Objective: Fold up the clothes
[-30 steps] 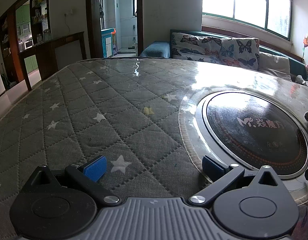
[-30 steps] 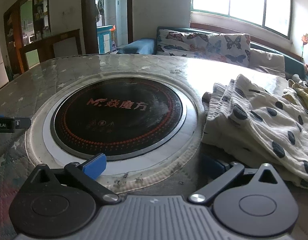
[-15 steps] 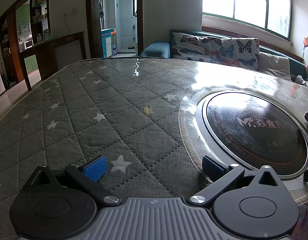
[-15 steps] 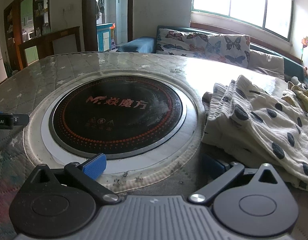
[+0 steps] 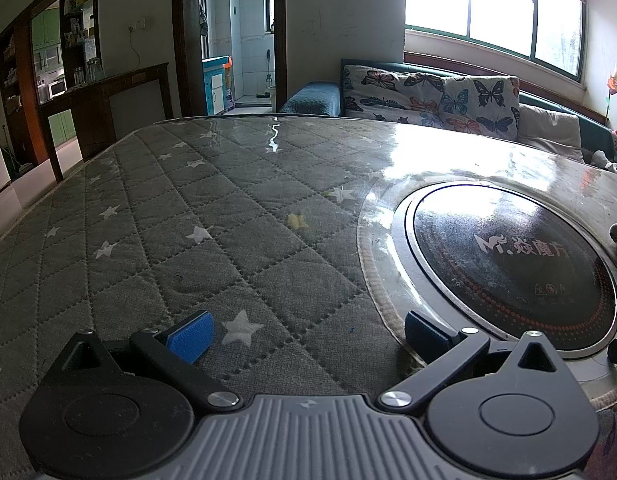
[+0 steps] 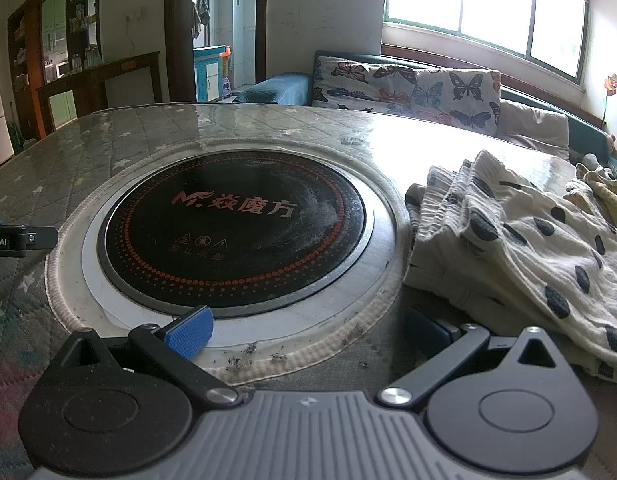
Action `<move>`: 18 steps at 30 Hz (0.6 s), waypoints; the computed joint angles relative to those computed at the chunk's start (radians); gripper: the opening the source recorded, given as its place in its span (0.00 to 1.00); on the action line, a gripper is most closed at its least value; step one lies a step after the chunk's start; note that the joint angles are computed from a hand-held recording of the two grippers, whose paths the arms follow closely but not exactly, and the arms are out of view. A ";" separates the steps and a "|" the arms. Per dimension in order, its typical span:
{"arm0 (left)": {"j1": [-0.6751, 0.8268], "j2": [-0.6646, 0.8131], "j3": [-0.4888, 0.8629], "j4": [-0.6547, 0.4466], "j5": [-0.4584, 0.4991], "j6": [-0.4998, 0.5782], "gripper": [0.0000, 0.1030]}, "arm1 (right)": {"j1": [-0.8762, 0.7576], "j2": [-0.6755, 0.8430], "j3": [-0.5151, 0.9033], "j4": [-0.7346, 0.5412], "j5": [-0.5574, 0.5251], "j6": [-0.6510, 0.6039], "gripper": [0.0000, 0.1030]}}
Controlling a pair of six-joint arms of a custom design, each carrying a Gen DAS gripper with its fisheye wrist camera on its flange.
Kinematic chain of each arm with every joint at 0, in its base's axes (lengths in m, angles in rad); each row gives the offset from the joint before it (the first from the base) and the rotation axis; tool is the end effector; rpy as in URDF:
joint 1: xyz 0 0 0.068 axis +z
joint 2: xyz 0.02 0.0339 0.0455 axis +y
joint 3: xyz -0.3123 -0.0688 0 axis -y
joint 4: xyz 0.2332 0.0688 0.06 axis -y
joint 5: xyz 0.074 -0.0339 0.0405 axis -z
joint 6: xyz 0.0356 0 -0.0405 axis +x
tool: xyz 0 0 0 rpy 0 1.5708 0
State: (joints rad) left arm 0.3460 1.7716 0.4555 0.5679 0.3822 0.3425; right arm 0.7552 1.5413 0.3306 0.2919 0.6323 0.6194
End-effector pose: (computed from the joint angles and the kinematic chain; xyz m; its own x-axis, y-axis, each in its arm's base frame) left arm 0.2656 0.0816 0.1361 -0.6221 0.1070 -0.7756 0.1608 0.9870 0.0071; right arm 0.1684 0.1296 0.1469 -0.6407 0.0401 -0.7668 0.0984 0.9947 -0.0302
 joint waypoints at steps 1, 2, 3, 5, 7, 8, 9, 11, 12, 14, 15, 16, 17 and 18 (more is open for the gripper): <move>0.000 0.000 0.000 0.000 0.000 0.000 1.00 | 0.000 0.000 0.000 -0.001 0.000 0.000 1.00; -0.001 0.000 -0.001 0.001 -0.001 -0.001 1.00 | 0.001 -0.001 0.001 -0.002 0.001 0.001 1.00; -0.001 0.000 -0.001 0.002 -0.001 -0.001 1.00 | 0.001 -0.001 0.001 -0.003 0.001 0.001 1.00; -0.002 0.000 -0.002 0.002 -0.002 -0.002 1.00 | 0.002 -0.002 0.002 -0.006 0.001 0.002 1.00; -0.002 0.000 -0.003 0.003 -0.002 -0.002 1.00 | 0.003 -0.001 0.004 -0.007 0.002 0.004 1.00; -0.001 0.000 -0.002 0.003 -0.001 -0.001 1.00 | 0.004 0.000 0.005 -0.008 0.003 0.005 1.00; -0.001 0.000 -0.003 0.003 -0.001 -0.001 1.00 | 0.004 0.001 0.005 -0.008 0.003 0.005 1.00; -0.002 0.000 -0.003 0.004 -0.002 -0.002 1.00 | 0.005 0.001 0.005 -0.008 0.003 0.006 1.00; -0.003 0.000 -0.003 0.004 -0.002 -0.002 1.00 | 0.005 0.001 0.006 -0.008 0.004 0.006 1.00; -0.002 0.000 -0.003 0.004 -0.002 -0.002 1.00 | 0.006 0.003 0.008 -0.010 0.005 0.007 1.00; -0.002 0.000 -0.004 0.004 -0.002 -0.002 1.00 | 0.007 0.003 0.008 -0.010 0.005 0.008 1.00; -0.003 -0.001 -0.004 0.004 -0.003 -0.003 1.00 | 0.007 0.003 0.008 -0.010 0.005 0.008 1.00; -0.002 -0.001 -0.004 0.004 -0.002 -0.002 1.00 | 0.007 0.003 0.008 -0.010 0.005 0.008 1.00; -0.002 -0.001 -0.004 0.004 -0.002 -0.002 1.00 | 0.007 0.003 0.008 -0.010 0.005 0.008 1.00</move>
State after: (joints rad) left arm 0.3438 1.7710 0.4517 0.5721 0.3800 0.3404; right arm 0.7617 1.5446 0.3387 0.2815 0.6373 0.6272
